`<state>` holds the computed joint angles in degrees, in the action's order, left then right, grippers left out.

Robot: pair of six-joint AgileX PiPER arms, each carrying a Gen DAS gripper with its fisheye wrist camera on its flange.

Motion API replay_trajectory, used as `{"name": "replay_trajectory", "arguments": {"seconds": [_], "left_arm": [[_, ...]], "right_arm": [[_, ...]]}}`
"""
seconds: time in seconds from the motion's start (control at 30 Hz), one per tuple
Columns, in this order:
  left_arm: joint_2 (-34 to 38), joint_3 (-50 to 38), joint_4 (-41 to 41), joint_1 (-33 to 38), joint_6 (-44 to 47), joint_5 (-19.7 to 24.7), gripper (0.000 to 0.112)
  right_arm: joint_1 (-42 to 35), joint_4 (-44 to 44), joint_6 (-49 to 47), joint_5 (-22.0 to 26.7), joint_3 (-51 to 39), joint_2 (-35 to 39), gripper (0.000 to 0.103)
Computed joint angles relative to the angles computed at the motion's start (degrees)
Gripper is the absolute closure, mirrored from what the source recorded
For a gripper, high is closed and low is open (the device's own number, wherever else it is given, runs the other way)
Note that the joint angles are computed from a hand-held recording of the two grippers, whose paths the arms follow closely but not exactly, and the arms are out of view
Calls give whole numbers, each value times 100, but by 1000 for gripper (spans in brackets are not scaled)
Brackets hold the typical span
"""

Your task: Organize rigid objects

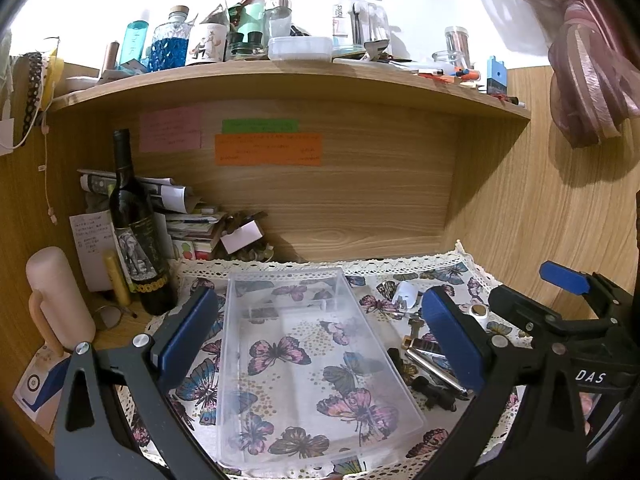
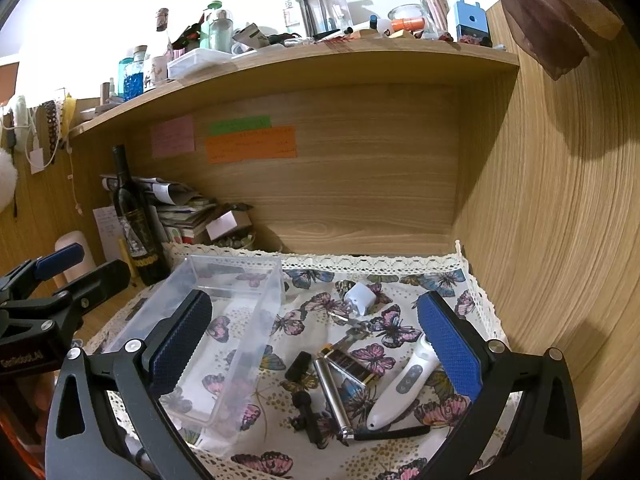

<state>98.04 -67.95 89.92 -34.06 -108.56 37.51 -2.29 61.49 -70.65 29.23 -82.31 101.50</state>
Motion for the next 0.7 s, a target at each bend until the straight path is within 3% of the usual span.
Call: {"name": "replay_trajectory", "arguments": {"seconds": [0.7], "left_arm": [[-11,17,101,-77,-36,114,9]], "right_arm": [[14,160,-191,-51,138,-82,0]]}}
